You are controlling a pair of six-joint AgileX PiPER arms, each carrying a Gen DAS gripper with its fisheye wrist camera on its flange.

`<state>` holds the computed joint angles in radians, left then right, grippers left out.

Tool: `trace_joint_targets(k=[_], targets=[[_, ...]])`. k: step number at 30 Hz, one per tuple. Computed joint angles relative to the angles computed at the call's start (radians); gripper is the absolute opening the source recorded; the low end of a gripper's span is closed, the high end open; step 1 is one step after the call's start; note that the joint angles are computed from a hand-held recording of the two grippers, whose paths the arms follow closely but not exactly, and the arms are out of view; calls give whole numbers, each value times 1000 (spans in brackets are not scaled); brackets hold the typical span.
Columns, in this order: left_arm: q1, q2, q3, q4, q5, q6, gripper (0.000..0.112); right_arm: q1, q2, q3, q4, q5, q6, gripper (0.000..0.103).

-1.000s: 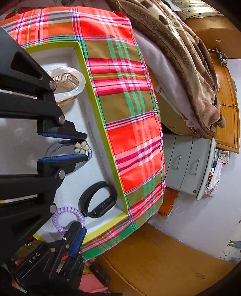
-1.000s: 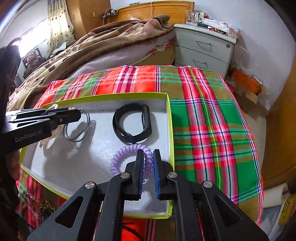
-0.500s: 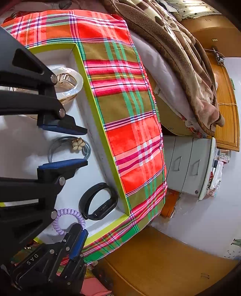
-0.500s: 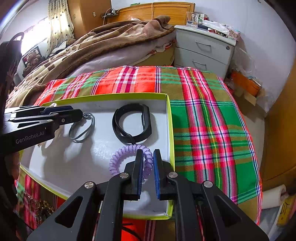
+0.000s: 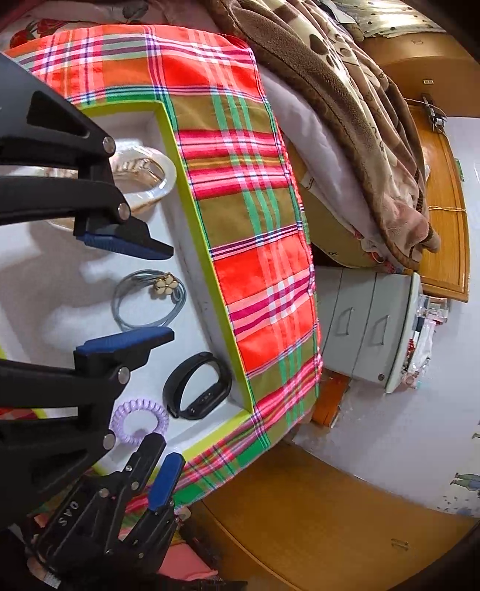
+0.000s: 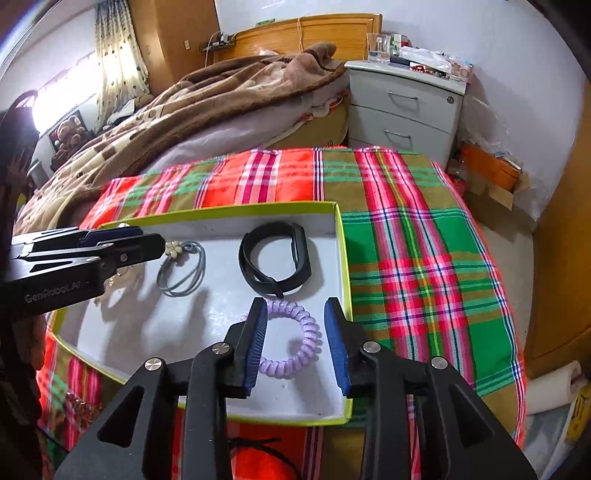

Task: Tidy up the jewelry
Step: 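Open the left tool releasing the bangles while the right tool releases the coil tie in the box, then move the left tool to the beaded necklaces while the right tool grasps the white coil tie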

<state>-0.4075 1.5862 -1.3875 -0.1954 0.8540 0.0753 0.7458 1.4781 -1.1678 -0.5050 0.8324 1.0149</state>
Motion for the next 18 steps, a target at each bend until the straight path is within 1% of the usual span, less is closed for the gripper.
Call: trace_joint_targets(k=[3, 7, 9, 16, 18], targets=[[4, -56, 34, 7, 2, 8, 40, 22, -29, 15, -23, 10, 34, 33], [33, -138, 91, -37, 8, 46, 40, 64, -83, 49, -55, 30, 93, 34], [40, -180, 124, -29, 9, 50, 40, 83, -106, 63, -67, 40, 115, 34], [87, -321, 242, -53, 24, 73, 40, 193, -202, 130, -111, 86, 228, 34], [119, -365, 277, -83, 34, 101, 40, 235, -233, 155, -116, 100, 260, 34]])
